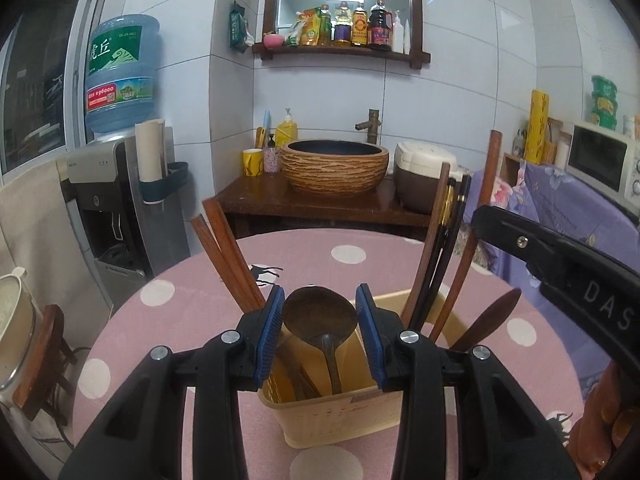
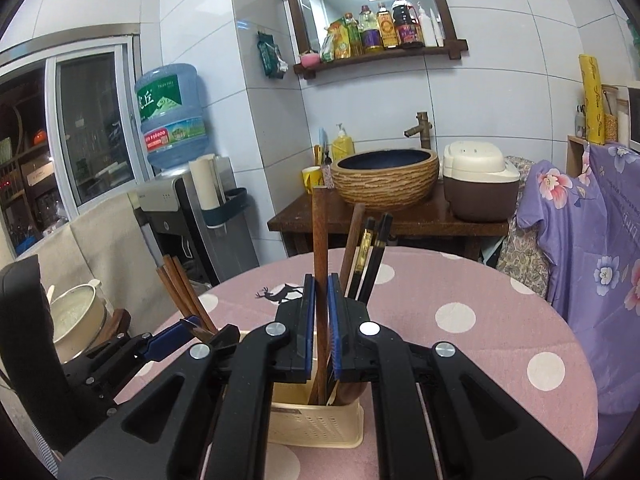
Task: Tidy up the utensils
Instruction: 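Carry the spoon and chopstick over the beige basket and open both tools to drop them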
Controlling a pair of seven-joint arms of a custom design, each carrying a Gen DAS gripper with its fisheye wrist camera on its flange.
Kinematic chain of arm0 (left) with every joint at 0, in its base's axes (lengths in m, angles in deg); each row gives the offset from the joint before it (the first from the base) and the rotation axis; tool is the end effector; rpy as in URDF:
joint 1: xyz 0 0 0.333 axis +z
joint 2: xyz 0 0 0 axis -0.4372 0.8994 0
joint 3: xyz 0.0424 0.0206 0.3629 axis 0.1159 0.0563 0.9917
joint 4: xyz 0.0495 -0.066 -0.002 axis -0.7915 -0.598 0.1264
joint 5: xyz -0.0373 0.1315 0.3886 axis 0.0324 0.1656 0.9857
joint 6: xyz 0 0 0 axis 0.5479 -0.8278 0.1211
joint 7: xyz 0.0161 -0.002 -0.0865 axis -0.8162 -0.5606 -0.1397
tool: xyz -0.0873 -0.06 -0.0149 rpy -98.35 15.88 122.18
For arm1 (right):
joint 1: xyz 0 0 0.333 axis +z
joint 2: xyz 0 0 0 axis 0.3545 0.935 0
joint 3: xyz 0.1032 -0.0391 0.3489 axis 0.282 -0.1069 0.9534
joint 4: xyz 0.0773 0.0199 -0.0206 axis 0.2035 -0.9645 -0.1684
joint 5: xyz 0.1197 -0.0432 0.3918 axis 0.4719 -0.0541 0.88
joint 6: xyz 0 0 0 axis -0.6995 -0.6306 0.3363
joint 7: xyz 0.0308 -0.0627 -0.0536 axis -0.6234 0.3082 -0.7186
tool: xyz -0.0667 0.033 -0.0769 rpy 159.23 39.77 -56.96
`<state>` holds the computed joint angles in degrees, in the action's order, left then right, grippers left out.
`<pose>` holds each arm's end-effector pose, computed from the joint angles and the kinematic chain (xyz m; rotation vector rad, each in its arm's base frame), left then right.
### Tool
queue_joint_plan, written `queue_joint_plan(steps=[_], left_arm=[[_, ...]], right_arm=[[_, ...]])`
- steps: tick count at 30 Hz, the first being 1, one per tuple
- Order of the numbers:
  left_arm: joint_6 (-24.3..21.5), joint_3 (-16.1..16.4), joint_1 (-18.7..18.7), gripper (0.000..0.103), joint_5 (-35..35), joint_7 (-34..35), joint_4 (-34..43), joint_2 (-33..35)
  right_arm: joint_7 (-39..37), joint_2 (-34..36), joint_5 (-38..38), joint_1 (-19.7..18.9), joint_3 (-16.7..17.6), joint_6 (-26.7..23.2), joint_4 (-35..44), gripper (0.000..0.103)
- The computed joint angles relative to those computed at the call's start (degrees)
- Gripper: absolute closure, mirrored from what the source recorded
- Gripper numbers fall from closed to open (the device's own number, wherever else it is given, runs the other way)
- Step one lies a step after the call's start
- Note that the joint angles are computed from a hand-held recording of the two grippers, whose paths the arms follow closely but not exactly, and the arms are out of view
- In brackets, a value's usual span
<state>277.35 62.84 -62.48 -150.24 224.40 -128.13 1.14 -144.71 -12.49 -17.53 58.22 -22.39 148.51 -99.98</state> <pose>0.4491 -0.3931 0.4925 -1.1694 2.0139 -1.2380 0.4370 0.4554 0.5156 -1.2167 1.6995 -0.9439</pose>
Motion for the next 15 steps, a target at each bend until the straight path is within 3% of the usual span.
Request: queue_joint_plan(steps=[7, 12, 15], left_arm=[[-0.7, 0.8, -0.7, 0.066, -0.8, 1.0, 0.4, 0.8], [0.1, -0.4, 0.7, 0.065, 5.4, -4.9, -1.9, 0.1], [1.1, -1.0, 1.6, 0.056, 9.7, -8.8, -4.0, -0.8]], right_arm=[[0.6, -0.4, -0.6, 0.0, 0.0, -0.3, -0.8, 0.096], [1.2, -0.3, -0.6, -0.2, 0.0, 0.4, -1.0, 0.095], [1.9, -1.0, -1.1, -0.3, 0.1, 0.5, -1.7, 0.093]])
